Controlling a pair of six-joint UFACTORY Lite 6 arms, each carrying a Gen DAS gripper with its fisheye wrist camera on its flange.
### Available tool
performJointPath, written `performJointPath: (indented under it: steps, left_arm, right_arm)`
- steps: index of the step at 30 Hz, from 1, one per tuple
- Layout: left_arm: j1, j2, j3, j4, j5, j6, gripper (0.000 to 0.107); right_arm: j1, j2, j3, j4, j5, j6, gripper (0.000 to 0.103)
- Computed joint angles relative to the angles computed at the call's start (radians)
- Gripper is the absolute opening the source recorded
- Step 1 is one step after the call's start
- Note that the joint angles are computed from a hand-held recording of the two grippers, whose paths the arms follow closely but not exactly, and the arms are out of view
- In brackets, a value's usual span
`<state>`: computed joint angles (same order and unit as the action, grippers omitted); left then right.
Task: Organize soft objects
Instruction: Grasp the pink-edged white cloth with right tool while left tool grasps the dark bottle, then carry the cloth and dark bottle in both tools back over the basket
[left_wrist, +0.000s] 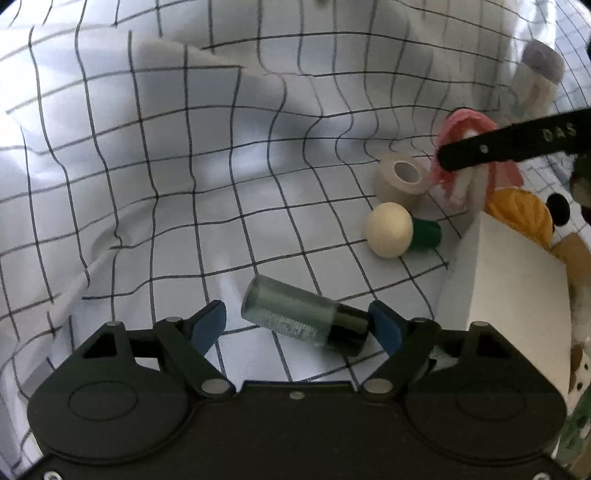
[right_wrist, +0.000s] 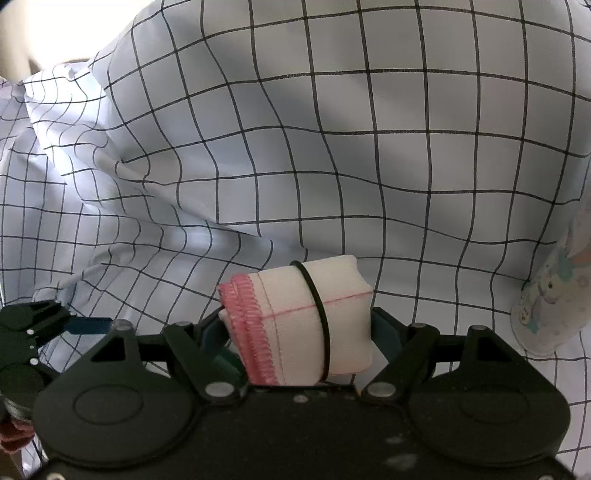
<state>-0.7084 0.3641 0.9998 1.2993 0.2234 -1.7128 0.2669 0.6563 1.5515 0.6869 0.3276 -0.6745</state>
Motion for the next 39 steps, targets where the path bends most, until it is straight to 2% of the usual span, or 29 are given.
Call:
performJointPath:
  steps: [3,4,5,13,20,24,28,33,37,39]
  left_arm:
    - [0.012,0.013,0.004,0.097,-0.006,-0.099,0.076]
    - [0.014,0.026,0.016,0.076,0.006,-0.086,0.070]
    - [0.013,0.043,0.035,0.040,0.021,-0.056,0.069]
    - [-0.018,0.125,0.127,0.020,0.119,-0.078,0.068]
    - [-0.027,0.080,0.080,0.096,0.159,-0.232,0.068]
    - [-0.053,0.015,0.063,0.008,0.236,-0.214,0.068]
    - [-0.112,-0.095,0.046,-0.127,0.338,-0.152,0.068]
    - [-0.300,-0.200,0.082,-0.260,0.570,-0.129,0.068]
    - [-0.476,-0.189,0.205,-0.367,0.773,-0.118,0.068]
    - [-0.553,-0.173,0.257,-0.386,0.832,-0.144,0.068]
  right_arm:
    - [-0.002,-0.003,0.000,0.005,0.005,0.002,0.080]
    - [-0.002,-0.004,0.000,0.005,0.004,0.004,0.080]
    - [-0.002,-0.006,0.000,0.004,0.004,0.006,0.080]
    - [-0.005,-0.041,-0.031,0.029,-0.005,-0.010,0.080]
    - [-0.017,-0.116,-0.093,0.063,-0.020,-0.023,0.080]
    - [-0.028,-0.208,-0.172,0.118,-0.044,-0.080,0.080]
    - [-0.048,-0.370,-0.304,0.168,-0.051,-0.127,0.080]
    - [-0.081,-0.664,-0.529,0.198,-0.059,-0.167,0.080]
    - [-0.108,-0.987,-0.742,0.059,-0.043,-0.054,0.080]
    - [-0.123,-1.150,-0.830,-0.044,-0.005,0.035,0.080]
